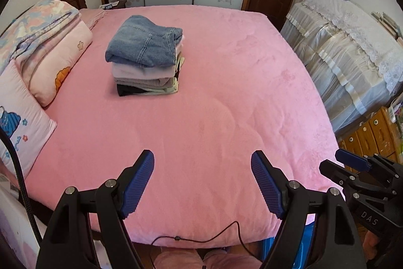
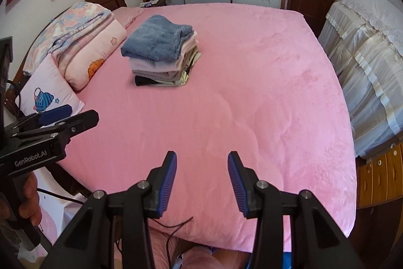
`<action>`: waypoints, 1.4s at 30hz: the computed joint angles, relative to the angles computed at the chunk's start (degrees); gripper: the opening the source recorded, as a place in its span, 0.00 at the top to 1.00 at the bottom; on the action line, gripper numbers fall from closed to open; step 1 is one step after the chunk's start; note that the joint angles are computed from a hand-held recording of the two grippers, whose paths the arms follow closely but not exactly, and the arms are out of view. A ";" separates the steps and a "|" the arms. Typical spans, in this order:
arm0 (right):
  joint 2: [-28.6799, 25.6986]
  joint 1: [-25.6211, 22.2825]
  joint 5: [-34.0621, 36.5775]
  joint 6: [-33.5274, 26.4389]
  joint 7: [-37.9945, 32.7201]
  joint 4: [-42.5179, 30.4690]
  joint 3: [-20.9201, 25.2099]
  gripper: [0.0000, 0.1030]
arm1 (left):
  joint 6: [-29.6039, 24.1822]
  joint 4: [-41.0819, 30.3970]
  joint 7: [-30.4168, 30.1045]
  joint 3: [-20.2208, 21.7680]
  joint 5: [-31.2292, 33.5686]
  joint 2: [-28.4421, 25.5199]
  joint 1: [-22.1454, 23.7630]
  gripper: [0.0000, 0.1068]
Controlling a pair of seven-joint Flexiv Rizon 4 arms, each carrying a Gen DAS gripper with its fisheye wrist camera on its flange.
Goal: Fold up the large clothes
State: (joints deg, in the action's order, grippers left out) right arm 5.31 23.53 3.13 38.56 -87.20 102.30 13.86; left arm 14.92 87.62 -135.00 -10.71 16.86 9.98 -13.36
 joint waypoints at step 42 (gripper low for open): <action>-1.01 -0.54 -11.79 7.12 11.65 6.65 0.54 0.59 | -7.90 -7.14 -6.58 0.57 6.26 -8.81 -7.03 0.27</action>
State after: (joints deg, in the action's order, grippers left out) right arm 4.29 22.99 -8.66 45.69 -75.54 108.94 14.39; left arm 7.02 80.48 -141.57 -10.14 23.12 1.18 -20.39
